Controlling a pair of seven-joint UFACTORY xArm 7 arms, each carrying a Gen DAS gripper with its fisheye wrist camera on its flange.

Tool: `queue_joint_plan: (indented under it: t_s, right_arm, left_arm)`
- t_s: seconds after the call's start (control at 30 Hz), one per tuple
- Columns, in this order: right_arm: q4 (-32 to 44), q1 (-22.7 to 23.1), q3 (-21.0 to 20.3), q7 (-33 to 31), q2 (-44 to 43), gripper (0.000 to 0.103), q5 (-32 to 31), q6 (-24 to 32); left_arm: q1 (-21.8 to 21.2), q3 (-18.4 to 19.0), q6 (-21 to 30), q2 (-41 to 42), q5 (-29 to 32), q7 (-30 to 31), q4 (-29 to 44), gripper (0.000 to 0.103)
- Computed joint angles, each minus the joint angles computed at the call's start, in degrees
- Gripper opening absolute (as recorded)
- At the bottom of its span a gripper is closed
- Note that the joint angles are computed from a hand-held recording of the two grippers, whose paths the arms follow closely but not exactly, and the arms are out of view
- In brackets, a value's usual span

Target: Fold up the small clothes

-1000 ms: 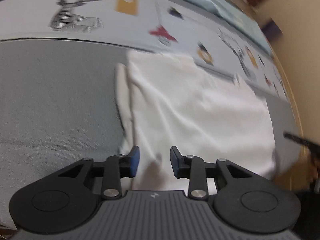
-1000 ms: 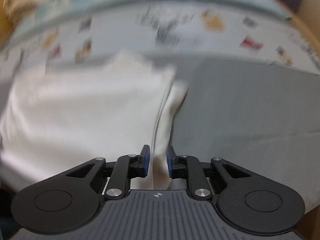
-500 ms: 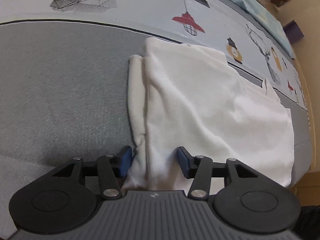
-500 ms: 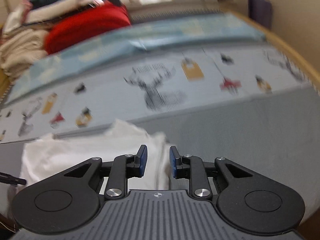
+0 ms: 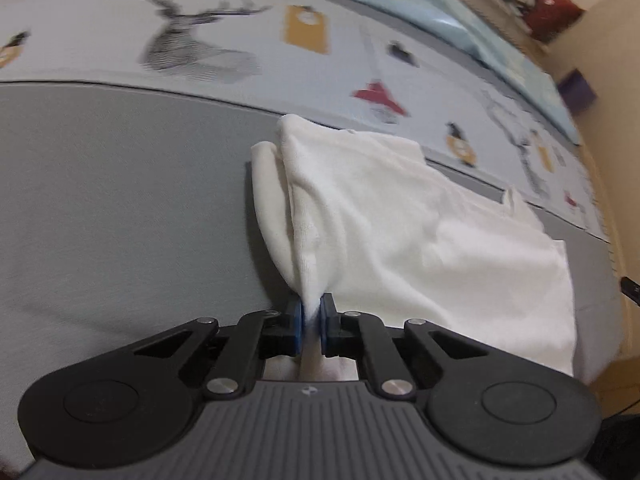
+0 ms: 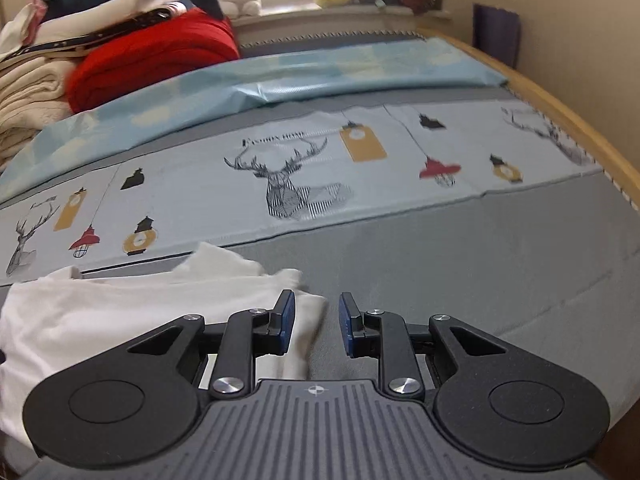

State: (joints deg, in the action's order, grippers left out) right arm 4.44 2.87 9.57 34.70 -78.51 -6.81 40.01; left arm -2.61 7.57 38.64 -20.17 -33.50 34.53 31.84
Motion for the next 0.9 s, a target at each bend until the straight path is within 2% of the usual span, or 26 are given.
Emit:
queue_joint_plan:
  t_s: [0.13, 0.23, 0.37, 0.47, 0.6, 0.73, 0.83, 0.9]
  right_arm:
    - [-0.84, 0.49, 1.28, 2.53, 3.63, 0.025, 0.72, -3.22]
    - [-1.57, 1.95, 2.31, 4.30, 4.94, 0.025, 0.83, -3.55]
    - [-1.47, 2.65, 2.17, 4.32, 6.93, 0.025, -0.22, -5.82]
    - [-1.67, 3.09, 1.61, 3.63, 6.68, 0.025, -0.68, -6.24]
    - [-2.27, 2.77, 0.49, 2.95, 5.49, 0.025, -0.53, -6.73]
    - [-3.12, 2.49, -0.29, 2.47, 3.14, 0.025, -0.02, -5.73]
    - [-3.61, 2.56, -0.58, 1.97, 1.46, 0.025, 0.27, -4.81]
    - [-3.75, 2.66, -0.67, 1.77, 0.74, 0.025, 0.54, -4.27]
  left_arm:
    - [2.00, -0.62, 0.63, -2.22, 4.38, -2.86, -0.86, 0.009]
    - [0.84, -0.88, 0.82, -4.65, 4.83, -3.50, -1.15, 0.008]
    - [-3.58, 1.14, 3.86, -7.63, -1.05, -1.64, 0.07, 0.007]
    - [-7.92, 0.81, 5.86, -9.07, -7.26, -0.26, 0.88, 0.007]
    - [-14.03, -2.52, 5.76, -8.20, -14.94, -0.02, 2.58, 0.006]
    - [-20.53, -6.81, 3.08, -5.23, -23.77, 0.51, 4.98, 0.006]
    - [-24.55, -11.15, -0.92, -1.21, -29.26, 1.07, 7.32, 0.006]
    - [-26.40, -14.56, -5.10, 1.80, -30.11, 0.01, 8.98, 0.007]
